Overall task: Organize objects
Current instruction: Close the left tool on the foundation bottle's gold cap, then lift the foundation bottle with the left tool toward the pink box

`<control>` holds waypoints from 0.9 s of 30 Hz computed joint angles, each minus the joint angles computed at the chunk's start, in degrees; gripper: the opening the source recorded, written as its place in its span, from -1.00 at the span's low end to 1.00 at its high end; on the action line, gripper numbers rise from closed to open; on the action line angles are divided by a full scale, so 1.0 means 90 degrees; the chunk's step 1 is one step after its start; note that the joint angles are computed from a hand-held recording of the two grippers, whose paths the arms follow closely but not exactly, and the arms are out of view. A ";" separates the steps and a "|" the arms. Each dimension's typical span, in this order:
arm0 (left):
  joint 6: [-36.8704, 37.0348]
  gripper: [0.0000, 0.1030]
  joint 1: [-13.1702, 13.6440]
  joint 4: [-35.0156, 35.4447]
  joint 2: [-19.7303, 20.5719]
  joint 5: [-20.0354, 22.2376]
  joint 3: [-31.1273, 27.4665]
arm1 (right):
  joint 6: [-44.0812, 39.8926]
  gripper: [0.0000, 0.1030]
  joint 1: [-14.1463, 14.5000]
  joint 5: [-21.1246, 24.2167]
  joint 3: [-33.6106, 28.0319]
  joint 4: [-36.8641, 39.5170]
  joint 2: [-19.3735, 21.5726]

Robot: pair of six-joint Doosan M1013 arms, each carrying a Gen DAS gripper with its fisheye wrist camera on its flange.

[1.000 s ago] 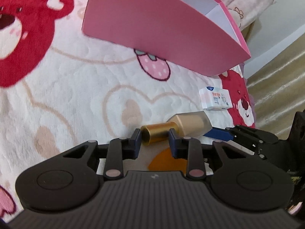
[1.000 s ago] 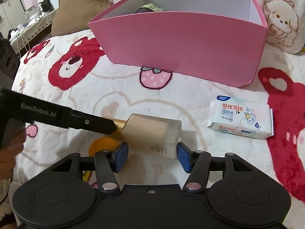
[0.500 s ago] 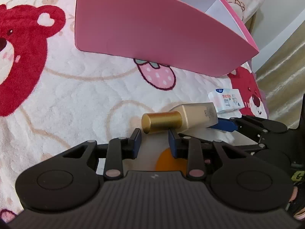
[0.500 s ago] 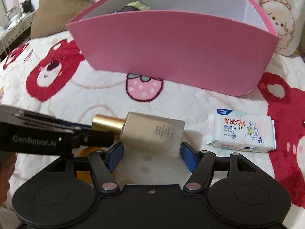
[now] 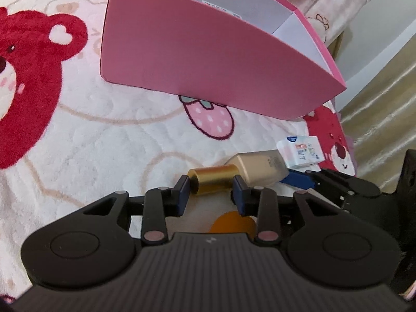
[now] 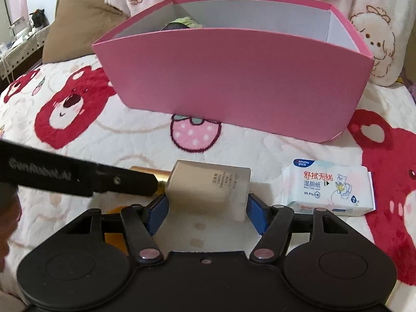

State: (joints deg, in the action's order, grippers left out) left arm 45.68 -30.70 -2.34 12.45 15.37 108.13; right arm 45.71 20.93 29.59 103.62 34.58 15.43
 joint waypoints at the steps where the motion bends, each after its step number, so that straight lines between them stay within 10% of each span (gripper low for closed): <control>1: 0.0126 -0.21 0.0015 -0.0161 0.0021 -0.0049 0.0009 | 0.0051 0.36 -0.0007 0.0028 -0.0006 -0.0001 0.0009; 11: 0.0479 -0.20 0.0002 -0.0358 0.0070 -0.0106 -0.0049 | -0.0496 0.36 -0.0093 0.0033 0.0080 0.0490 0.0005; 27: -0.0759 -0.20 -0.0428 0.1596 -0.0334 0.0375 -0.0133 | -0.0520 0.34 -0.0005 -0.0552 0.0527 0.0551 -0.0555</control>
State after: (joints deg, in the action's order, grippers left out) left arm 38.85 -34.56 12.02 9.44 18.74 106.93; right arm 41.03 20.89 24.62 108.36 39.54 10.44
